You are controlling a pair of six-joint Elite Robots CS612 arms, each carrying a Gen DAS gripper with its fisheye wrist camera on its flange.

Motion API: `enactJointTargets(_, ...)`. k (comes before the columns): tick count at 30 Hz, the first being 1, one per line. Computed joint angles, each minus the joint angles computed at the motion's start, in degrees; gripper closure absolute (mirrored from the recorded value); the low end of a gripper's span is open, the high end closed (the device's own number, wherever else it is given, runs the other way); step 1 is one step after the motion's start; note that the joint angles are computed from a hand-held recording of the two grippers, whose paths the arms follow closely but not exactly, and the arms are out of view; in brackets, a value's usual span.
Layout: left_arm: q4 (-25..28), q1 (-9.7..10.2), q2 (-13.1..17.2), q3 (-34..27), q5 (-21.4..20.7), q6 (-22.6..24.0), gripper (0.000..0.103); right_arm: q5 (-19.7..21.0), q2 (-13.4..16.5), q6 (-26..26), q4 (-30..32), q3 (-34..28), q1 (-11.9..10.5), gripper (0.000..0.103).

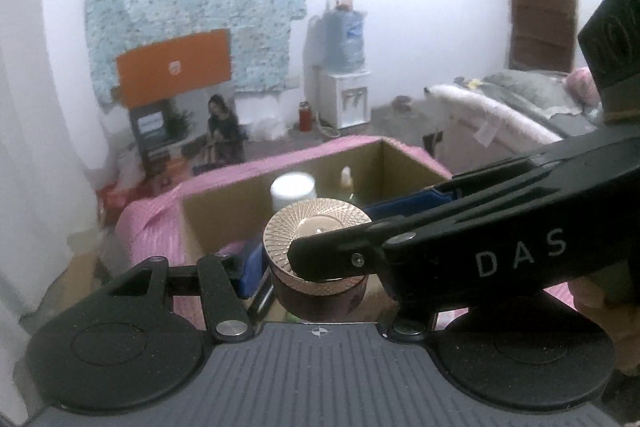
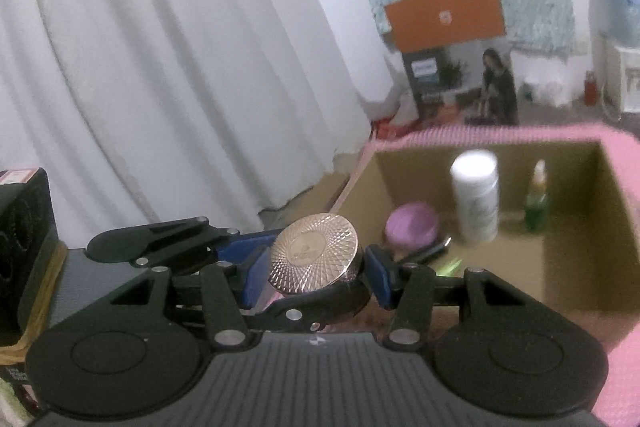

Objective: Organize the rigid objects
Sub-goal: 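Carry the gold compact with the right tool into the box and release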

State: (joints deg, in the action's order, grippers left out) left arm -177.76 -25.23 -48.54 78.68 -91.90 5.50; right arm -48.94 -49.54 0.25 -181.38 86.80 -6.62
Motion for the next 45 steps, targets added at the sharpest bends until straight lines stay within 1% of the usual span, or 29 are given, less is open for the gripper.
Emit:
enactJointTargets(2, 2.63, 0.21, 1.48, -3.04, -1.88, -0.15, 0.046, -0.51, 0.38, -0.18, 1.41, -1.64, -0.37, 0.048)
enactJointTargets(5, 8.96, 0.48, 4.02, -8.11, -4.54, -1.03, 0.046, -1.62, 1.38, -1.08, 6.61, -4.93, -0.97, 0.048)
enactJointTargets(9, 18.42, 0.66, 7.22, -14.21, -7.03, -1.91, 0.046, -2.29, 3.81, -1.81, 17.55, -10.71, -1.80, 0.048)
enactJointTargets(12, 25.41, 0.75, 9.50, -18.35, -8.29, -2.63, 0.046, -2.44, 6.19, -2.66, 27.46, -15.55, -2.26, 0.048)
enactJointTargets(15, 31.67, 0.91, 11.20, -21.52, -8.98, -3.15, 0.046, -2.24, 8.15, -3.62, 35.80, -19.24, -2.57, 0.048)
enactJointTargets(16, 32.99, 0.94, 11.54, -22.17, -9.07, -3.31, 0.046, -2.07, 9.10, -4.01, 38.94, -20.95, -2.62, 0.048)
enactJointTargets(20, 38.72, 1.01, 12.83, -24.99, -8.81, -4.17, 0.046, -2.13, 11.20, -5.31, 45.96, -24.58, -2.52, 0.048)
enactJointTargets(24, 43.41, 1.09, 14.01, -27.71, -9.09, -5.35, 0.044, -2.86, 12.14, -6.79, 49.52, -26.25, -2.25, 0.047)
enactJointTargets(25, 43.92, 1.17, 14.04, -27.84, -9.46, -5.75, 0.044, -3.31, 12.37, -7.22, 50.27, -26.68, -2.11, 0.047)
enactJointTargets(26, 43.68, 1.30, 14.09, -27.83, -10.26, -6.07, 0.039, -3.61, 12.63, -7.60, 51.01, -27.14, -2.04, 0.048)
enactJointTargets(27, 43.21, 1.26, 13.99, -27.59, -9.91, -6.27, 0.039, -3.79, 12.83, -7.81, 51.83, -27.63, -1.96, 0.047)
enactJointTargets(30, 42.12, 1.29, 13.68, -26.96, -10.55, -6.19, 0.038, -3.03, 13.27, -7.65, 52.82, -28.16, -2.02, 0.047)
enactJointTargets(33, 40.52, 1.16, 13.26, -26.10, -9.97, -6.43, 0.034, -2.75, 13.30, -7.11, 52.08, -28.00, -2.08, 0.047)
enactJointTargets(34, 39.53, 1.10, 13.06, -25.65, -9.69, -6.43, 0.030, -2.72, 13.25, -6.89, 51.37, -27.80, -2.10, 0.047)
enactJointTargets(35, 38.35, 1.06, 12.73, -25.01, -9.50, -6.41, 0.026, -2.66, 13.00, -6.59, 50.13, -27.23, -2.13, 0.046)
enactJointTargets(38, 34.71, 1.01, 11.60, -22.94, -9.27, -6.58, 0.024, -2.75, 11.62, -5.91, 45.72, -24.94, -2.40, 0.041)
enactJointTargets(45, 24.81, 1.16, 7.84, -16.02, -9.54, -6.05, 0.015, -2.77, 7.15, -2.69, 30.73, -17.04, -3.31, 0.032)
